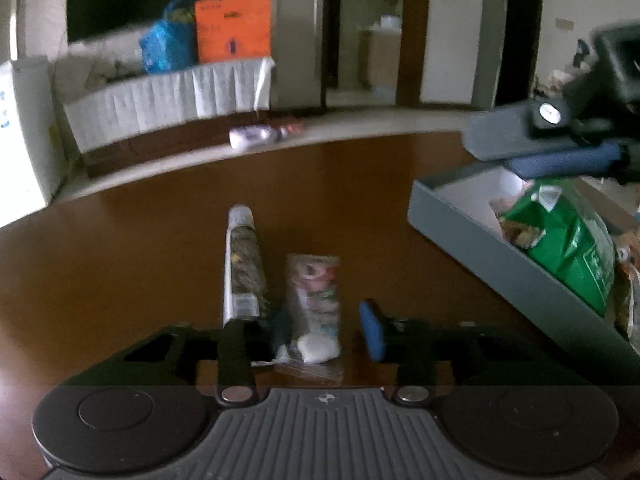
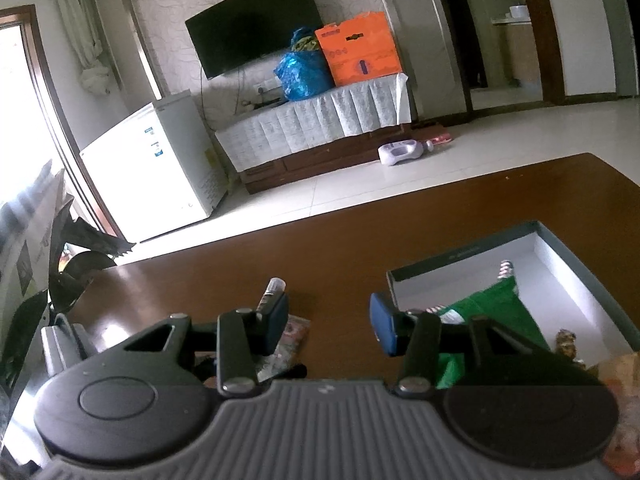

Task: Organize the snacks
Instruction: 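Move both grippers back to the white tube and pink candy packet on the table, then grasp the white tube with the right gripper while the left grasps the pink candy packet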

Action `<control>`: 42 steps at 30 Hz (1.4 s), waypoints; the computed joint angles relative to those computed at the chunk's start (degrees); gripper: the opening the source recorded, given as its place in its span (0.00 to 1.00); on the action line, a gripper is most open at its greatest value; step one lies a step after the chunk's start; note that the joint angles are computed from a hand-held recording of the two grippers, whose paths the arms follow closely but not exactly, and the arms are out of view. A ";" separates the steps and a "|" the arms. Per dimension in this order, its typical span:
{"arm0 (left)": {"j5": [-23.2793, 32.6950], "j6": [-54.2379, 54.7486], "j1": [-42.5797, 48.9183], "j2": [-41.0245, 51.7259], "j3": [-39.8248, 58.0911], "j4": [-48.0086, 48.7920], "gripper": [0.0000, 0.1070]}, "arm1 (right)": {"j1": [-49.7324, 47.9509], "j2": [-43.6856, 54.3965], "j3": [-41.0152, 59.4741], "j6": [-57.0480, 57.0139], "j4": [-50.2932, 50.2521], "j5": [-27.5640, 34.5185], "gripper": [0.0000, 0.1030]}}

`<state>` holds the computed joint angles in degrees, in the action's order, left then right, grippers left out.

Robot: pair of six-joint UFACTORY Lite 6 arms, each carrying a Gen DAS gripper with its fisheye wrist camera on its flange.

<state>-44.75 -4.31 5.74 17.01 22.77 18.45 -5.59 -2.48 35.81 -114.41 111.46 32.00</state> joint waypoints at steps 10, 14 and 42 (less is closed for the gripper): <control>-0.56 0.40 2.96 -0.65 -1.33 5.16 0.27 | 11.68 10.05 9.23 -4.49 8.35 -6.01 0.49; -1.01 0.68 5.43 -1.48 -2.62 8.91 0.26 | 14.87 15.01 13.59 -5.53 11.29 -8.30 0.49; -3.92 0.85 35.89 -5.44 -9.24 41.83 0.20 | 35.56 45.67 43.46 -48.66 62.66 -24.35 0.51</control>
<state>-48.67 -3.46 41.62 11.57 13.52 60.28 29.97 43.19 79.27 -163.07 174.12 7.65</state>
